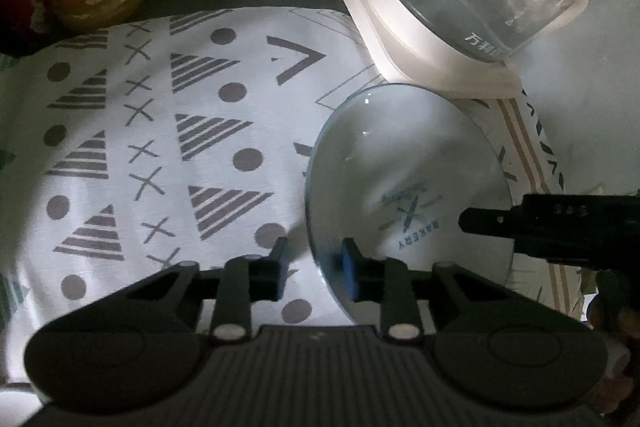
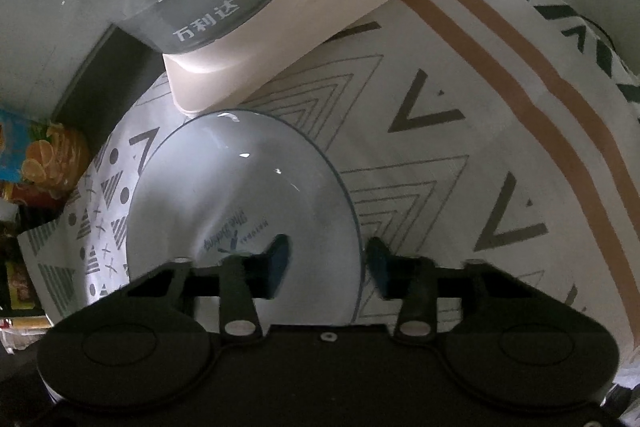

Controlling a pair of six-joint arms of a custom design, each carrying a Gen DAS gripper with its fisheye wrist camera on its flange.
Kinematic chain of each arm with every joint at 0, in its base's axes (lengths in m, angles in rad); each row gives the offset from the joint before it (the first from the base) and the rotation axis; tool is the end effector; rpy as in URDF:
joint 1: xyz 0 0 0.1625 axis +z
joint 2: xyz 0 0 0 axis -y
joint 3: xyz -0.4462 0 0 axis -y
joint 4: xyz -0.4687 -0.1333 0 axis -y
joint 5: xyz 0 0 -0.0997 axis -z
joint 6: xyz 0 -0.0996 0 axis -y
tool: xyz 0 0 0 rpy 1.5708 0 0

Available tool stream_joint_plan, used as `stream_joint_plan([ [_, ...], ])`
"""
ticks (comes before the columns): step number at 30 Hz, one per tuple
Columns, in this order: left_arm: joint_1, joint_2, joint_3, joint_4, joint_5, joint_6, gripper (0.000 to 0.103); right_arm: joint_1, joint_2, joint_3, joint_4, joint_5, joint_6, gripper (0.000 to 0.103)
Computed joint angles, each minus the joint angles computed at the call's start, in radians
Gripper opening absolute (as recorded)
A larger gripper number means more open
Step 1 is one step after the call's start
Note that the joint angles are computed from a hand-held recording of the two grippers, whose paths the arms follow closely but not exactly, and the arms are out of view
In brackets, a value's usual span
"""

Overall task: Organize plates and bowls
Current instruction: 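Lift the 'Bakery' plate with the right gripper toward the plate stack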

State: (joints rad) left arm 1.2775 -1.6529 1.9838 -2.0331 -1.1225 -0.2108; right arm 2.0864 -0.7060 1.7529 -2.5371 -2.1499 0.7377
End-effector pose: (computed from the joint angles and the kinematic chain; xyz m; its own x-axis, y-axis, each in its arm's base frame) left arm 0.0194 -0.5462 0.3790 -0.9196 0.0030 -0.3928 0.0963 0.9712 -0.2180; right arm 0.3973 -0.5412 -0.0450 -0.8533 0.2495 0.4578 0.1114 0.9451 -0.3073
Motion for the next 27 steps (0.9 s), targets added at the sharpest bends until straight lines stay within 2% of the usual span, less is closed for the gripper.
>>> stream_joint_plan([
  [2, 0.006, 0.003, -0.002, -0.003, -0.022, 0.002, 0.014, 0.002, 0.0, 0.0, 0.007, -0.012, -0.009, 0.029],
  [3, 0.004, 0.003, -0.001, -0.004, -0.019, -0.003, 0.014, 0.003, -0.002, 0.002, 0.012, -0.018, -0.013, 0.023],
  [12, -0.006, -0.03, 0.015, -0.03, -0.015, 0.017, 0.014, 0.02, -0.039, 0.069, -0.144, -0.003, -0.075, 0.011],
  [17, -0.015, -0.066, 0.021, -0.037, -0.007, 0.025, 0.014, 0.032, -0.047, 0.085, -0.222, 0.02, -0.112, 0.01],
  [27, -0.043, -0.142, 0.03, -0.034, 0.031, 0.011, 0.014, 0.071, -0.03, 0.069, -0.29, 0.04, -0.128, 0.01],
])
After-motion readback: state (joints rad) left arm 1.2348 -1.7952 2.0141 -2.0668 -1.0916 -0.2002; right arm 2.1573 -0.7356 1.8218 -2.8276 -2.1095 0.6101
